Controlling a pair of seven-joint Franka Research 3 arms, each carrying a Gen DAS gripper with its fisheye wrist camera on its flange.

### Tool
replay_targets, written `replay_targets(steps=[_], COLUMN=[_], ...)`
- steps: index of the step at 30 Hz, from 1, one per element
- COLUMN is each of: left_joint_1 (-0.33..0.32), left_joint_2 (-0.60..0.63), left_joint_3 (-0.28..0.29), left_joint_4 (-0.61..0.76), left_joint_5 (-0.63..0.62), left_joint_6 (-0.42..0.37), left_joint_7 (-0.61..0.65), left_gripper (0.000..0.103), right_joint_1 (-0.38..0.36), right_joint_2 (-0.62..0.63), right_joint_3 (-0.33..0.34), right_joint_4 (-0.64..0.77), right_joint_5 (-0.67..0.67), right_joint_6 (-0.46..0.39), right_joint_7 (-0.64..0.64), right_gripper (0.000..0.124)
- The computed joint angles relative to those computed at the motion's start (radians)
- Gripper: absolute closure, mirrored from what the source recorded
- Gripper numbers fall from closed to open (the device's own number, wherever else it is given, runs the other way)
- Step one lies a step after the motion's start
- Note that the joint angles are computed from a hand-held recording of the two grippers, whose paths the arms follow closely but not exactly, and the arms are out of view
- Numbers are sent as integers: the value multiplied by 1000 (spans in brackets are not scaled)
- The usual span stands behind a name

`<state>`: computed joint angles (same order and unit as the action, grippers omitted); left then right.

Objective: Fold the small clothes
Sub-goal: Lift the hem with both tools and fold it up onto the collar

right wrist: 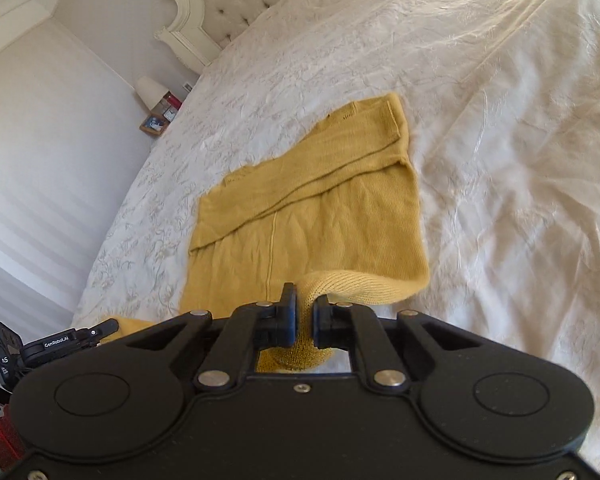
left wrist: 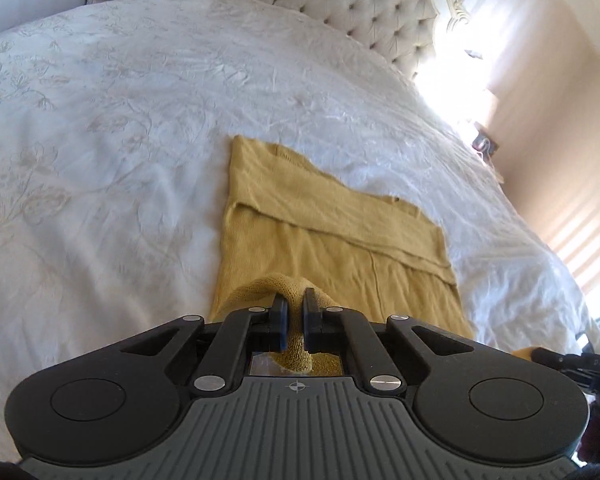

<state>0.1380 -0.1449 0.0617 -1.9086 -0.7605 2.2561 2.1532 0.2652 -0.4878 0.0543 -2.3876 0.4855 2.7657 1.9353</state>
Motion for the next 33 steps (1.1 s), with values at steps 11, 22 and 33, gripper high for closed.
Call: replay_targets(steps=[11, 22, 33], left_joint_1=[3, 14, 17], left_joint_2=[264, 509, 762], left_joint_3=[-113, -202, -233], left_joint_4=[312, 590, 926], left_joint_5=[102, 397, 551], left_joint_6=[139, 112, -49], left_joint_7=[-177, -417, -533], left_gripper=[96, 96, 93], right_joint_1=[30, -116, -140], right_joint_2=[317, 582, 734], right_joint_3=[-134, -73, -59], right_joint_4=[301, 572, 740], right_joint_5=[229, 284, 29], right_joint_6=[26, -128, -225], right_joint_7=[-340, -441, -208], right_gripper=[109, 109, 102])
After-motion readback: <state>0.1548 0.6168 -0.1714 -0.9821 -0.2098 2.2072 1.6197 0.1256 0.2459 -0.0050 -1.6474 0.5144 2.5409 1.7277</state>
